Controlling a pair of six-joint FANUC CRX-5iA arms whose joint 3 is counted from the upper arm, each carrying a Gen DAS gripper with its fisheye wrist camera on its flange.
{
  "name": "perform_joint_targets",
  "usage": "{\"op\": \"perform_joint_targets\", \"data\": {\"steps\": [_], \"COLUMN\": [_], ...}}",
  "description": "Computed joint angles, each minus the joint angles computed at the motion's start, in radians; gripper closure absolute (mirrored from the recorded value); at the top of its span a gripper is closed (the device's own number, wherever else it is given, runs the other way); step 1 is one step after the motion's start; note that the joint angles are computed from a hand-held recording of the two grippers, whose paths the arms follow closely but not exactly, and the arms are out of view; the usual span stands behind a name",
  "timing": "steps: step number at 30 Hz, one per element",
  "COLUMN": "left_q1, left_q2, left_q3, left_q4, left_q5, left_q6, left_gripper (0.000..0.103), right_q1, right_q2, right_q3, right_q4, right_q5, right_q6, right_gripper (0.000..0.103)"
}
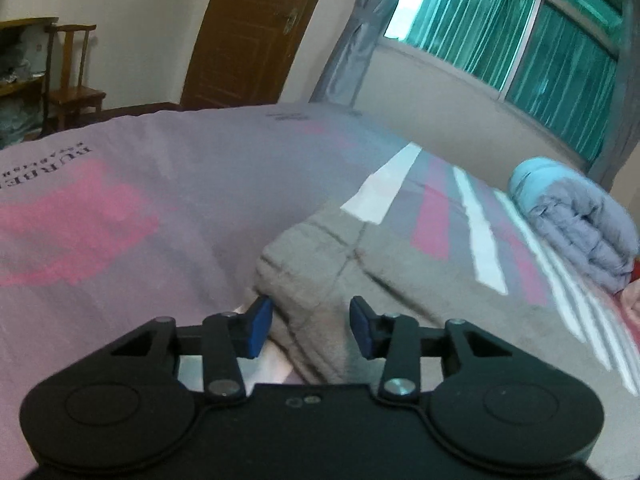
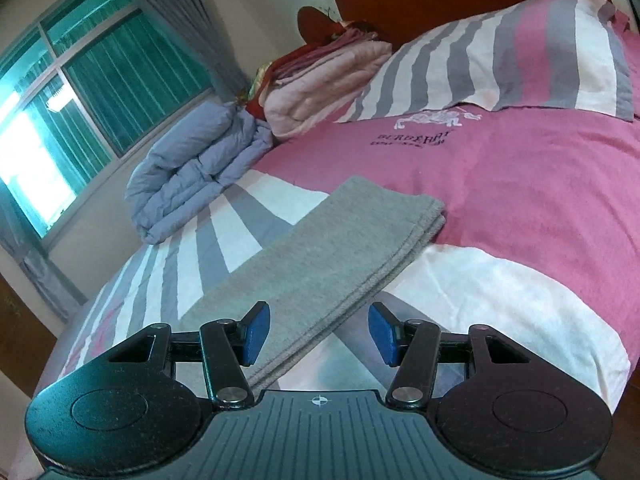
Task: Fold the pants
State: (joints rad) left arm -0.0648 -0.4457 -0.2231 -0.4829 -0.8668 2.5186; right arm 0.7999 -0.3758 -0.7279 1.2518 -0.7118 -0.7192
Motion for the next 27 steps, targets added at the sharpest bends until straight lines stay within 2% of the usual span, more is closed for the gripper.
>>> {"op": "perform_joint_targets", "data": {"steps": [4, 5, 6, 7, 10, 13, 15, 17, 18, 19, 20, 21, 22, 24, 25, 26, 27], "left_q1": [0.036, 0.051, 0.063, 0.081, 0.059, 0.088, 0.089, 0.05, 0.038, 0.047, 0.077, 0.088, 0.077, 0.044, 0.019, -0.006, -0.048], "left_q2": [0.006, 0.013, 0.013, 0.008, 0.004, 0.004, 0.017, 0.035, 0.048, 0.072, 0.074, 0.048, 0.033, 0.042, 0.047, 0.051, 0.056], "left_q3": [-0.007, -0.007, -0.008, -0.013, 0.002, 0.005, 0.022, 0.043, 0.044, 0.045, 0.015, -0.027, -0.04, -0.012, 0.009, 0.029, 0.058], "left_q4": [0.061, 0.076, 0.085, 0.105, 0.048, 0.065, 0.056, -0.007, -0.016, 0.027, 0.096, 0.113, 0.09, 0.045, 0.012, -0.022, -0.087], "left_q5": [0.03, 0.036, 0.043, 0.061, 0.113, 0.225, 0.251, 0.184, 0.133, 0.061, 0.039, 0.069, 0.076, 0.04, 0.009, -0.029, -0.091], "left_q6": [-0.027, -0.027, -0.025, -0.038, -0.042, -0.078, -0.086, -0.057, -0.082, -0.135, -0.193, -0.208, -0.204, -0.199, -0.181, -0.151, -0.084], "left_gripper": [0.073, 0.083, 0.084, 0.086, 0.091, 0.092, 0.092, 0.092, 0.092, 0.092, 0.091, 0.091, 0.089, 0.084, 0.077, 0.065, 0.059], "right_q1": [0.007, 0.006, 0.007, 0.008, 0.006, 0.003, 0.002, 0.001, -0.001, -0.001, -0.001, -0.001, -0.003, -0.012, -0.016, -0.019, -0.023], "right_q2": [0.002, 0.002, 0.0, 0.0, -0.003, -0.006, -0.006, -0.007, -0.008, -0.009, -0.011, -0.012, -0.015, -0.024, -0.028, -0.031, -0.033], "right_q3": [0.008, 0.008, 0.008, 0.01, 0.008, 0.003, 0.006, 0.005, 0.003, 0.001, -0.001, -0.003, -0.005, -0.014, -0.019, -0.022, -0.025], "right_q4": [-0.027, -0.032, -0.038, -0.046, -0.057, -0.061, -0.072, -0.07, -0.067, -0.065, -0.063, -0.063, -0.069, -0.074, -0.073, -0.073, -0.074], "right_q5": [0.001, 0.004, 0.004, 0.002, 0.001, 0.007, 0.012, 0.017, 0.02, 0.017, 0.012, 0.01, 0.012, 0.026, 0.033, 0.04, 0.048], "right_q6": [0.029, 0.033, 0.036, 0.038, 0.024, 0.015, 0.025, 0.031, 0.03, 0.024, 0.015, 0.006, 0.002, -0.01, -0.02, -0.028, -0.036], "right_gripper": [0.048, 0.047, 0.044, 0.043, 0.039, 0.039, 0.039, 0.039, 0.039, 0.039, 0.039, 0.039, 0.039, 0.039, 0.039, 0.039, 0.039]}}
